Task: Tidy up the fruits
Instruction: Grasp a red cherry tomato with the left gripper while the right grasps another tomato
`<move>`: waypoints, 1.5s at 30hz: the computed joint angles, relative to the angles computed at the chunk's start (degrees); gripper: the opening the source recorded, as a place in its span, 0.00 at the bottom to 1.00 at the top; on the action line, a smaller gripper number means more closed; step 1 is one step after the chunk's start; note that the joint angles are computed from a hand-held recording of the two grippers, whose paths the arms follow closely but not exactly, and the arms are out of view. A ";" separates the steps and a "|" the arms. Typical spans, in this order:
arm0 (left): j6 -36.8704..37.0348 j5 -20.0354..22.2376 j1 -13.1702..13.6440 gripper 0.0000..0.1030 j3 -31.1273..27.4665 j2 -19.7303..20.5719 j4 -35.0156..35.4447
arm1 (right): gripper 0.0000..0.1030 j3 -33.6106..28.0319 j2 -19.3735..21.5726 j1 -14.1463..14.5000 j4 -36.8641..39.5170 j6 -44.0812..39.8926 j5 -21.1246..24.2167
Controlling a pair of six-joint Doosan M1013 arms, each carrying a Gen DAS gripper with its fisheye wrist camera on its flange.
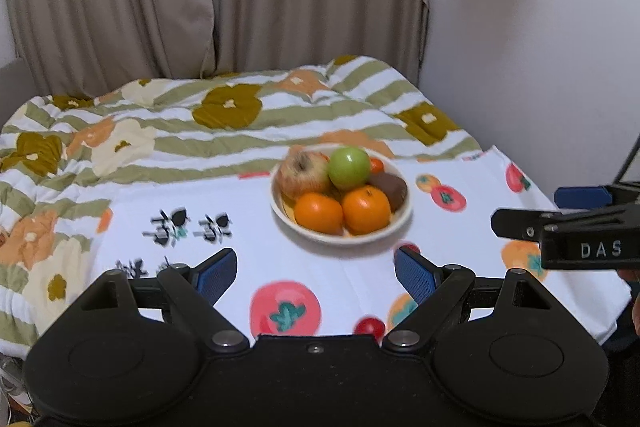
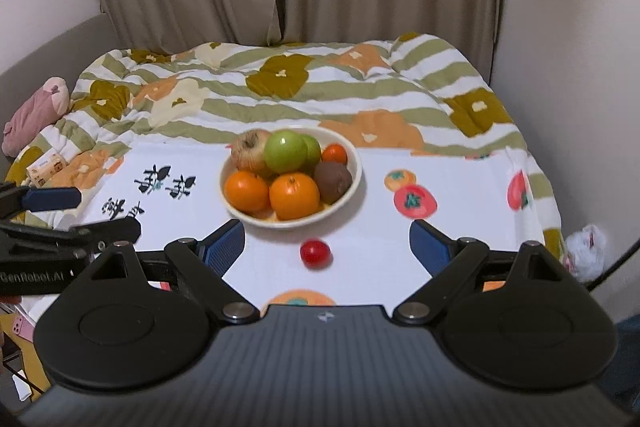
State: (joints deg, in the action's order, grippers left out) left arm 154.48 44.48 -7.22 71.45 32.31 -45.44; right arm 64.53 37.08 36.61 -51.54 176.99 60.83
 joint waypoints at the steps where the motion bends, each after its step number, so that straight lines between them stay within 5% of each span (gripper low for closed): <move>1: 0.27 -0.03 -0.03 0.87 0.47 -0.05 0.06 | 1.00 0.55 -0.09 0.07 -0.04 0.50 -0.38; 10: -2.19 -3.89 -2.18 0.81 4.89 -0.12 4.76 | 1.00 6.68 -1.26 -1.72 0.25 -1.00 -9.93; 23: -14.84 -6.00 -5.89 0.56 4.65 2.66 16.71 | 0.98 9.06 0.35 -6.33 6.52 -14.08 -21.99; 33: -20.46 -5.57 -6.76 0.37 3.98 3.54 20.24 | 0.89 8.09 1.75 -8.45 13.66 -23.97 -25.80; 45: -24.81 -6.01 -7.05 0.36 3.95 3.36 22.99 | 0.72 5.90 3.45 -9.59 18.81 -31.17 -26.60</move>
State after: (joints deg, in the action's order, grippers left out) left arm 129.68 38.47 -14.27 75.39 35.67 -22.45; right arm 70.43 40.53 27.02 -32.73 145.81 34.23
